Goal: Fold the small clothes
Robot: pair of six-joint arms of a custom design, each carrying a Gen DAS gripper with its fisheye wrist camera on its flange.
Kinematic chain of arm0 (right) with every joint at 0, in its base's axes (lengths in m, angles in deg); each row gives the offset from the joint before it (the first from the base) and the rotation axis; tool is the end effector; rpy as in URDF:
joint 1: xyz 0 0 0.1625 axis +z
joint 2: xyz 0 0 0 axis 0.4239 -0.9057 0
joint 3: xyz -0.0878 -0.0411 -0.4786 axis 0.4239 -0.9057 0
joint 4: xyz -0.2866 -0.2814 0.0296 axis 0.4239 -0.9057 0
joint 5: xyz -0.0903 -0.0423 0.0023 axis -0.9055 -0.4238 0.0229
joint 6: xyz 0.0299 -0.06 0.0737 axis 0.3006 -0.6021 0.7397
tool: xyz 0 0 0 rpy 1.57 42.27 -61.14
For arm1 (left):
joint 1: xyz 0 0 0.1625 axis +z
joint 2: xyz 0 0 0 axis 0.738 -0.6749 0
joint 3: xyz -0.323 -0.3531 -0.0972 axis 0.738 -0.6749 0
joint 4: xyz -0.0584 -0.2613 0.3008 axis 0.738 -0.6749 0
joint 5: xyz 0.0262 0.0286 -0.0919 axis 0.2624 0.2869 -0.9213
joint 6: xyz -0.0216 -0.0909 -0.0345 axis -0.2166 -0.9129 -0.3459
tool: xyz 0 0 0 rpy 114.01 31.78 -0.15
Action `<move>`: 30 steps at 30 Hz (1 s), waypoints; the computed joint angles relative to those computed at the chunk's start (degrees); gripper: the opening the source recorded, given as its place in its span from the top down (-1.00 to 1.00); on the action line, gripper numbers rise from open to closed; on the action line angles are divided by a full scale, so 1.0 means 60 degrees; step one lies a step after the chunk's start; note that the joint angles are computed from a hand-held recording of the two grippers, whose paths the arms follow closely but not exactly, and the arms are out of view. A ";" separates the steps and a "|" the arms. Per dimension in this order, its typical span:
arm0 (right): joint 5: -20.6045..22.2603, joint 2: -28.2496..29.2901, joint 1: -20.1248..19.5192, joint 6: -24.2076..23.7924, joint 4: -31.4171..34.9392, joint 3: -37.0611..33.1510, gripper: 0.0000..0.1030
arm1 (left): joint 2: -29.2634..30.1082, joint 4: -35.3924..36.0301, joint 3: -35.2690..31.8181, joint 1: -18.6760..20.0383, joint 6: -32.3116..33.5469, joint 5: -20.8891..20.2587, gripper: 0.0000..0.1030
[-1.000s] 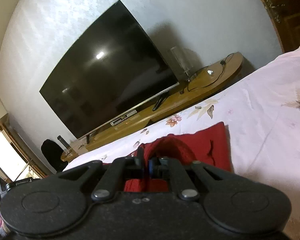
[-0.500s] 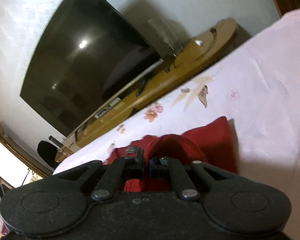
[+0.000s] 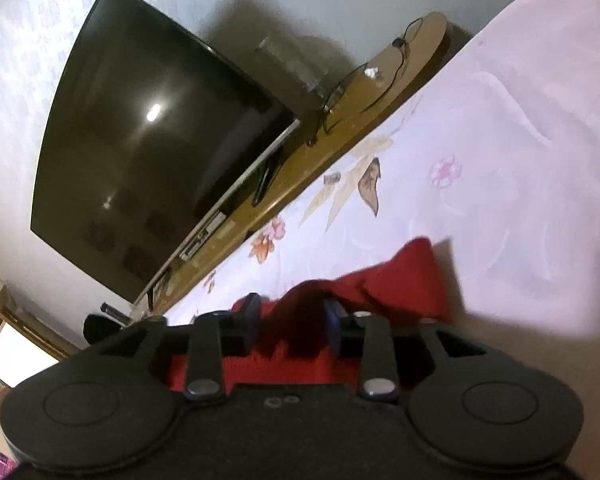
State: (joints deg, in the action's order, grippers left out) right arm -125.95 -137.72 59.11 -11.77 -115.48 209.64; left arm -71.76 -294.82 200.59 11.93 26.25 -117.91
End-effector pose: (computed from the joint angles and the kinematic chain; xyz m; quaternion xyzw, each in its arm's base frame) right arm 0.0988 -0.5483 0.2321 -0.0574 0.9185 -0.3883 0.0482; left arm -0.0676 -0.4895 0.2479 -0.0465 0.8625 -0.4996 0.0663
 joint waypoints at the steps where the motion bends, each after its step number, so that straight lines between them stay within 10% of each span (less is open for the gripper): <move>1: 0.0057 -0.0001 -0.0027 0.0014 -0.0144 0.0009 0.07 | 0.0012 0.0059 -0.0041 0.0016 0.0072 0.0012 0.83; 4: 0.0035 0.0003 -0.0043 0.0083 -0.0523 0.0103 -0.12 | 0.0052 -0.0125 0.0002 -0.0094 0.0304 0.0148 0.77; 8: -0.0009 -0.0058 -0.0044 0.0027 -0.0460 0.0115 -0.12 | 0.0346 -0.1404 0.0160 -0.0412 0.0959 0.0617 -0.39; 16: -0.1074 0.0019 0.0454 -0.0824 -0.0167 -0.0146 -0.09 | 0.0109 0.1627 -0.0518 -0.0818 0.1594 0.2457 -0.17; 20: -0.3565 0.0537 0.1236 -0.2157 -0.0620 -0.0448 0.30 | 0.0612 0.1676 -0.0745 -0.1159 0.2593 0.4145 0.03; 24: -0.4431 0.0645 0.1549 -0.2586 -0.0938 -0.0501 0.20 | 0.0730 0.1359 -0.0724 -0.1608 0.2733 0.5326 0.02; 30: -0.3178 0.0623 0.2117 -0.4220 0.0192 -0.0701 0.11 | 0.1151 0.0879 -0.1098 -0.2141 0.4547 0.3484 -0.40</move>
State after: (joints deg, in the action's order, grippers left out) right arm -145.02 -133.98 71.81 -37.09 -114.33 205.43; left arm -64.85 -289.54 194.01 -0.92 53.53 -97.01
